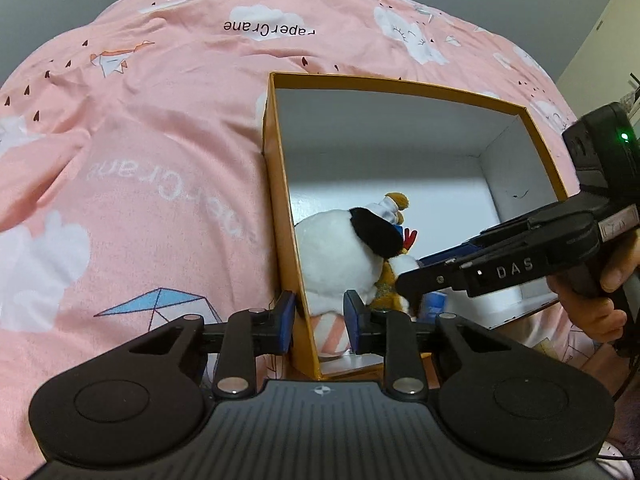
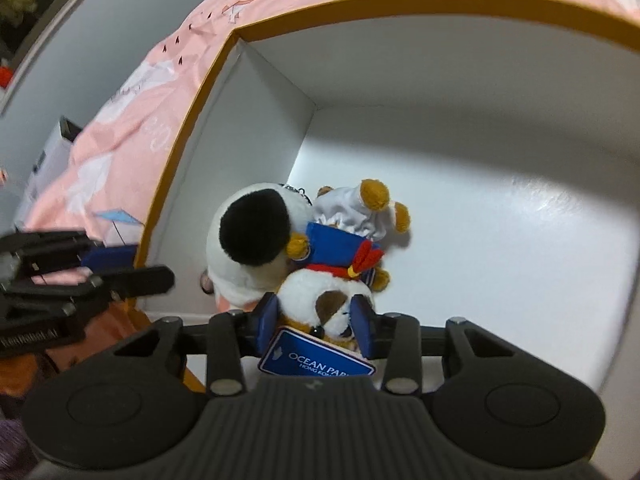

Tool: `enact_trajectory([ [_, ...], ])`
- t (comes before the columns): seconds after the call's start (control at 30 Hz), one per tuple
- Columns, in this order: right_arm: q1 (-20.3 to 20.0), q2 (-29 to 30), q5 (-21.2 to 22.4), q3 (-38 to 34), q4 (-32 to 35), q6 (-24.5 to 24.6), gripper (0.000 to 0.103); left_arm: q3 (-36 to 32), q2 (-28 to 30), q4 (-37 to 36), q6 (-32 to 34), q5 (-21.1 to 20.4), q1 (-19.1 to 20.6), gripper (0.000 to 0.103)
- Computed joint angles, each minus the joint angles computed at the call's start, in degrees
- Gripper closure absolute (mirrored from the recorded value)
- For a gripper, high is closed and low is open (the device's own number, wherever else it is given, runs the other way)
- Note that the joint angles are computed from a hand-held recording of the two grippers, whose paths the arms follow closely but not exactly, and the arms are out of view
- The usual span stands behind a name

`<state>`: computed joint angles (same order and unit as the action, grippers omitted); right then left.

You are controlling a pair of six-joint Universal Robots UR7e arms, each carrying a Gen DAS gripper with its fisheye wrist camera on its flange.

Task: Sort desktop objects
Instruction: 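Open the left tool to release the striped plush against the dog plush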

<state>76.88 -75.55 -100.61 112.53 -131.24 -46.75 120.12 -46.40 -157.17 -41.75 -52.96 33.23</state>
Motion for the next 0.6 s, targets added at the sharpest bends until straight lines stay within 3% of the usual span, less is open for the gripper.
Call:
enact_trajectory([
  [0.17,-1.32,0.21,3.19,-1.04,2.54,2.01,0.064,0.28,0.26,-0.47,0.74,0.42,-0.41,0.073],
  [0.27,-1.14,0.67,2.54,-1.04,2.1,3.25,0.064,-0.33,0.38,1.22,0.81,0.76,-0.59,0.073],
  [0.6,-0.52,-0.3,2.2,0.53,-0.91,0.21,0.061,-6.82,3.88,11.3,13.03,9.72,-4.05,0.07],
])
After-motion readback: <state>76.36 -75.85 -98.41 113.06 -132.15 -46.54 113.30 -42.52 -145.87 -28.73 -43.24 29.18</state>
